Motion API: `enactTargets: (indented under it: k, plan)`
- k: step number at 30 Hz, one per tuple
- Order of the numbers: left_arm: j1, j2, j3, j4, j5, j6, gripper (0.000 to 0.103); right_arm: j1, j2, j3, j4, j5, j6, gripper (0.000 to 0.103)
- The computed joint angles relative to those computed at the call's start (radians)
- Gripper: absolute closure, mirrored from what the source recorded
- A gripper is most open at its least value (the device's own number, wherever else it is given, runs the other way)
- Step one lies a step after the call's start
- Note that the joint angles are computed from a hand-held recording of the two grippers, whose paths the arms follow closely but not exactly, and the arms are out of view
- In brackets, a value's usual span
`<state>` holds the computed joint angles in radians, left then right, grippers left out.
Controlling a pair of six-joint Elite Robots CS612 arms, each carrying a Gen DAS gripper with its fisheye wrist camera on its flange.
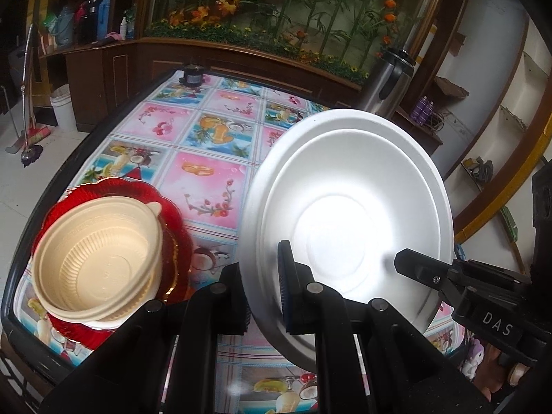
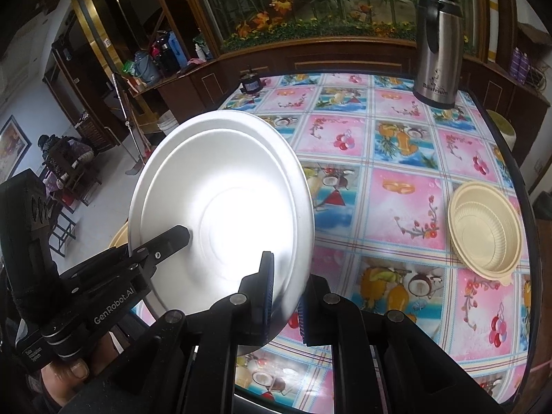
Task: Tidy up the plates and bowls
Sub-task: 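Lower the white foam bowl onto the stacked bowls and open both tools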
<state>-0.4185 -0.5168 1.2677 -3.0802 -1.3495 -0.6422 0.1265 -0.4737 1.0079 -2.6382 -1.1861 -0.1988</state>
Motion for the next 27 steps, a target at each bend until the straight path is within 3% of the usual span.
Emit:
enactTargets:
  k: [27]
  plan:
    - [0.019, -0.073, 0.128, -0.098, 0.13, -0.027, 0.092, 0.048, 0.002, -0.039, -0.01, 0.068, -0.069, 0.092]
